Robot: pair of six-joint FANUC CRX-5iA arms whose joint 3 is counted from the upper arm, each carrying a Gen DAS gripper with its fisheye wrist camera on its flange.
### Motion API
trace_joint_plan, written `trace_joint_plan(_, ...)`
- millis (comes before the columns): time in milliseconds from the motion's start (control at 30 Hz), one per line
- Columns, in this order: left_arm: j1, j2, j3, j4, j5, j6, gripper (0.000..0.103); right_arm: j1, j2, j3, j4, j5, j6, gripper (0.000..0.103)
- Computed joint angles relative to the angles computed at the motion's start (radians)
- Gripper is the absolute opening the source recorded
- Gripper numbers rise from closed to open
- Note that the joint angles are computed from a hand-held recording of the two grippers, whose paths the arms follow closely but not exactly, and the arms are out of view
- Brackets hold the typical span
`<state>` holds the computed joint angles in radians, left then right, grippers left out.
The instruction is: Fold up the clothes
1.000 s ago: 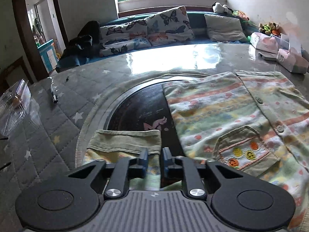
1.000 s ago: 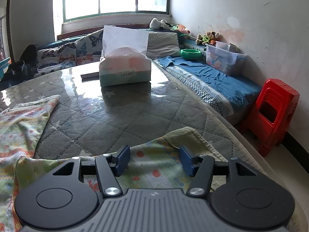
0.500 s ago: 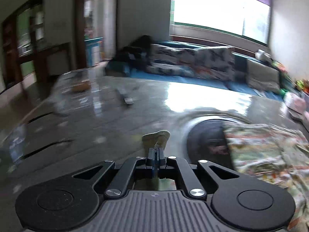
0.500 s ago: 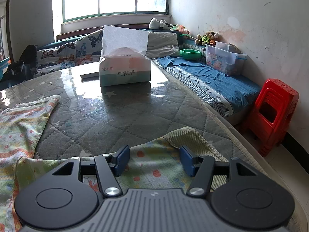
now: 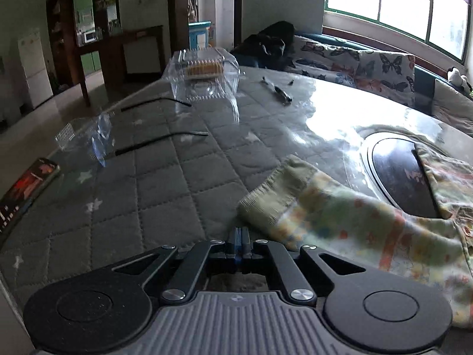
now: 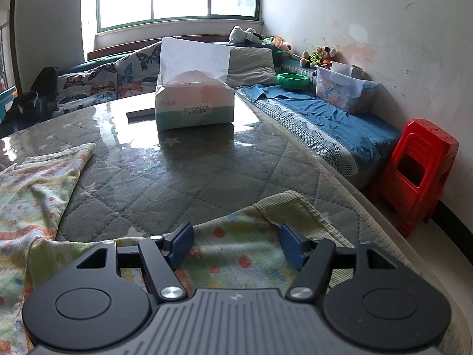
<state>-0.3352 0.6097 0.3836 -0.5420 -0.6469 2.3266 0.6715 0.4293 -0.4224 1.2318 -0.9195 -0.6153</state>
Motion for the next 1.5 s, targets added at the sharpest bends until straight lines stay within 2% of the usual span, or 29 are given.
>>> trace_joint_plan(100,0.006,-0.011,-0.011,0.045,0.054,-0.036,0.001,0.003,-0.001,0.003,-0.006,-0.001,0.007,0.068)
trace_joint_plan(233,0.017,0.013,-0.004,0.207,0.146,-0.240,0.003,0.012,-0.004,0.003,-0.006,-0.005,0.013,0.069)
trace_joint_plan(333,0.015,0.064,0.036,0.311,0.165,-0.378,0.005,0.017,-0.009,-0.003,-0.001,0.007,0.015,0.069)
trace_joint_plan(433,0.008,0.129,0.118,0.333,0.119,-0.422,0.007,0.015,-0.010,-0.007,0.003,0.017,0.016,0.070)
trace_joint_plan(533,-0.007,0.161,0.176,0.236,0.080,-0.368,0.007,0.007,-0.012,-0.012,0.008,0.026,0.007,0.076)
trace_joint_plan(700,-0.008,0.166,0.210,0.114,0.026,-0.240,0.006,-0.011,-0.003,-0.012,0.032,0.033,-0.006,0.078)
trace_joint_plan(833,-0.018,0.172,0.229,0.061,0.002,-0.217,0.006,-0.023,0.002,-0.005,0.041,0.046,-0.001,0.078)
trace_joint_plan(967,-0.019,0.180,0.255,0.083,-0.031,-0.228,0.006,-0.014,-0.006,-0.001,0.028,0.045,0.025,0.078)
trace_joint_plan(1100,-0.014,0.139,0.193,0.167,0.032,-0.300,0.009,0.010,-0.024,-0.002,0.035,0.046,0.073,0.078)
trace_joint_plan(1200,-0.017,0.099,0.110,0.295,0.133,-0.439,0.012,0.027,-0.035,0.006,0.052,0.075,0.112,0.078)
trace_joint_plan(1333,-0.035,0.074,-0.008,0.586,0.263,-0.760,0.012,0.047,-0.042,0.016,0.130,0.135,0.136,0.078)
trace_joint_plan(1400,-0.055,0.080,-0.053,0.765,0.297,-0.964,0.012,0.056,-0.037,0.029,0.164,0.175,0.148,0.078)
trace_joint_plan(1500,-0.088,0.106,-0.065,0.917,0.309,-1.146,0.012,0.067,-0.023,0.050,0.195,0.232,0.183,0.078)
